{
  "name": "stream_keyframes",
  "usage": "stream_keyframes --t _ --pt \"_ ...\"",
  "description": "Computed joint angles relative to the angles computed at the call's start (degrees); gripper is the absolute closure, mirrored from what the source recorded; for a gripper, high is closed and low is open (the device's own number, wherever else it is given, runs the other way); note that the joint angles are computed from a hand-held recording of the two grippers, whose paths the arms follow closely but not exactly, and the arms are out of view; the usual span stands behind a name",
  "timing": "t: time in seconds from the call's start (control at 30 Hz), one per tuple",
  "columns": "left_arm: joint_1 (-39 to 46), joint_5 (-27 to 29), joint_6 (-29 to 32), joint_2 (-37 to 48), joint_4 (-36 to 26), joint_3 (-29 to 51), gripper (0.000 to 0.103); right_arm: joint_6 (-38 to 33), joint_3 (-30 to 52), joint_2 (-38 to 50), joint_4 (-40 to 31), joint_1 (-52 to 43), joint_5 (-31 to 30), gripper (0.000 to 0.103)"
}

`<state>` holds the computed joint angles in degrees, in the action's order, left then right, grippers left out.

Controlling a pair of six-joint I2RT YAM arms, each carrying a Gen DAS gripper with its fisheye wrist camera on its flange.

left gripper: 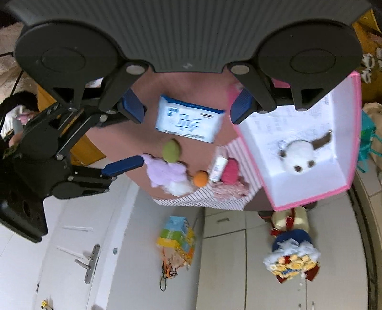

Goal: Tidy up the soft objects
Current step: 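Move the left tool back toward the blue-and-white wet-wipes pack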

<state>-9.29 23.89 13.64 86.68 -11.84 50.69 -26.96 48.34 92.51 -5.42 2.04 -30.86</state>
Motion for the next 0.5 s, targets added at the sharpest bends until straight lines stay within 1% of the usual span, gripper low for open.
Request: stream_keyframes --t 0.1,0.17,0.27,0.37,0.43,0.5 --pt "-1.9 0.4 -2.5 2.7 3.0 -0.9 0.024 -2.5 -1.3 1.7 0.8 -1.1 0.1 0.020" --pt "-3.5 -0.8 -3.6 4.9 4.3 -0.9 0.025 -4.5 -1.8 3.6 1.3 -1.8 -0.3 0.020" --pt "-6.0 -4.3 -6.4 8.2 5.9 -0.6 0.025 -8.0 -2.2 7.5 3.4 -3.5 -1.7 0.020" --pt "-7.4 -4.9 -9.3 11.7 7.7 0.2 0.026 -9.7 -1.8 11.1 5.2 -5.0 -3.4 0.020" --pt "-8.3 -5.1 -12.1 13.7 9.9 0.1 0.027 -10.5 -1.7 13.3 7.6 -5.9 -4.4 0.020" --pt "-9.3 -6.7 -14.9 15.3 13.3 -0.6 0.027 -12.1 -2.5 15.0 11.6 -6.3 -4.1 0.020"
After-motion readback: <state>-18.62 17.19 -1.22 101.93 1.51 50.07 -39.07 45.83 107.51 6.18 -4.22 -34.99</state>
